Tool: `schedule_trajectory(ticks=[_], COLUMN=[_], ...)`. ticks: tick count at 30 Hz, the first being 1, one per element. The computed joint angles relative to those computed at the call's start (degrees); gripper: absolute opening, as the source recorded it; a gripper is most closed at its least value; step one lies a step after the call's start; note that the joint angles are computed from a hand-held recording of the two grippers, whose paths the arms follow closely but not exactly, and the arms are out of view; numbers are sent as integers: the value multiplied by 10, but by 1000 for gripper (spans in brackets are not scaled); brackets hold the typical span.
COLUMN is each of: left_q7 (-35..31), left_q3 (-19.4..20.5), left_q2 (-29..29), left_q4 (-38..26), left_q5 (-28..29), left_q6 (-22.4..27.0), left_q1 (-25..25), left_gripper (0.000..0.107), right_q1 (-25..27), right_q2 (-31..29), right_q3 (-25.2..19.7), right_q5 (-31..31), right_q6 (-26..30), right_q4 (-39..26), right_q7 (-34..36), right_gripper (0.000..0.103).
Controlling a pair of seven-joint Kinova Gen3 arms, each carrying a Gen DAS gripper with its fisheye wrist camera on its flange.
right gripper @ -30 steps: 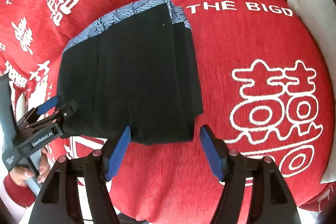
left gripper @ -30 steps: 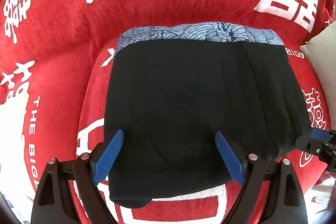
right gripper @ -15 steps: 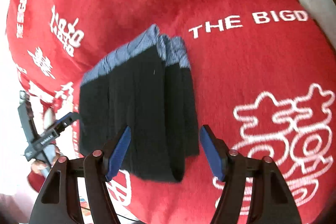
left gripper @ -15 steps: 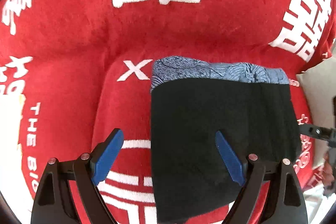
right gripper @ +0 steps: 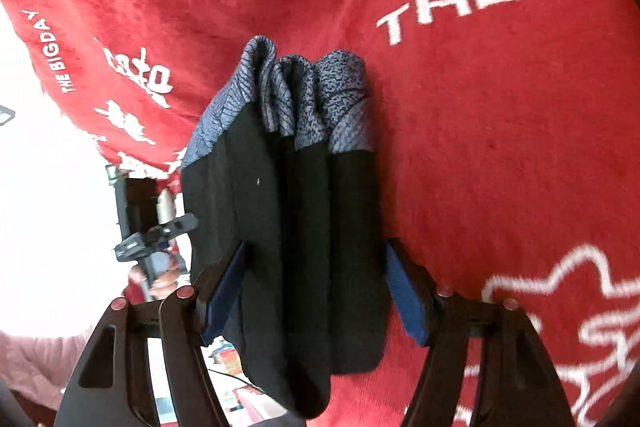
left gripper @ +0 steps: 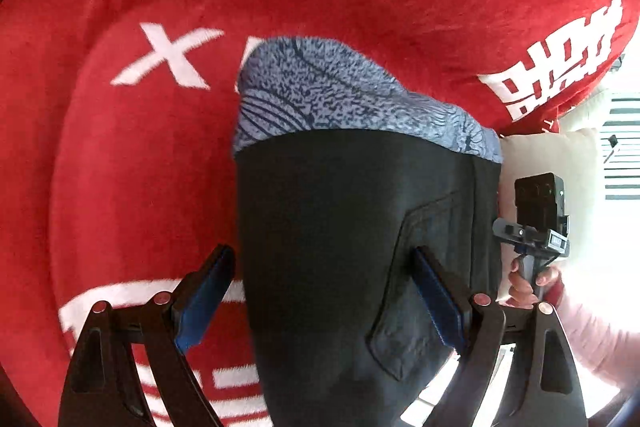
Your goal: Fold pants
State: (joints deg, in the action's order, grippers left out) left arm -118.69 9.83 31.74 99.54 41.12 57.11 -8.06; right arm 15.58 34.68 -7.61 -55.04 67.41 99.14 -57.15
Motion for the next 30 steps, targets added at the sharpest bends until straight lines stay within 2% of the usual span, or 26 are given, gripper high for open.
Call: schedule_trajectory(ticks=[4, 6, 7, 9, 12, 17, 21, 25, 30], left_q7=[-9, 2, 1, 5, 16, 20, 5, -9, -18], left_q3=[8, 5, 8, 8, 8, 10, 5, -10, -28], left_q2=[7, -2, -8, -23, -39, -66, -100, -139, -172], left_q4=[-1, 2, 7, 15, 18, 23, 41, 73, 120], left_q5=[13, 4, 7, 4, -4, 3, 14, 24, 19], left_q6=[-20, -40, -48, -60, -68, -58, -26, -3, 1], left_q1=[9, 25, 26, 31, 40, 38, 27, 27, 42], left_gripper=[90, 88, 80, 73, 62, 59, 58, 58, 59], right_q1=[9, 3, 2, 3, 8, 4, 3, 6, -6], right_q2=[22, 24, 23, 17, -2, -18, -36, -77, -126], right_q3=[-7, -3, 0, -1, -4, -2, 2, 10, 34], right_q5=[-13, -4, -3, -12, -29, -44, -45, -69, -94], right_q6=[15, 16, 15, 5, -5, -5, 13, 18, 12], right_q4=[-12, -21, -21, -8, 11, 17, 30, 85, 168], right_q7=[17, 3, -8, -18, -14, -21, -20, -9, 12], right_gripper=[73, 67, 65, 52, 41, 37, 37, 37, 37])
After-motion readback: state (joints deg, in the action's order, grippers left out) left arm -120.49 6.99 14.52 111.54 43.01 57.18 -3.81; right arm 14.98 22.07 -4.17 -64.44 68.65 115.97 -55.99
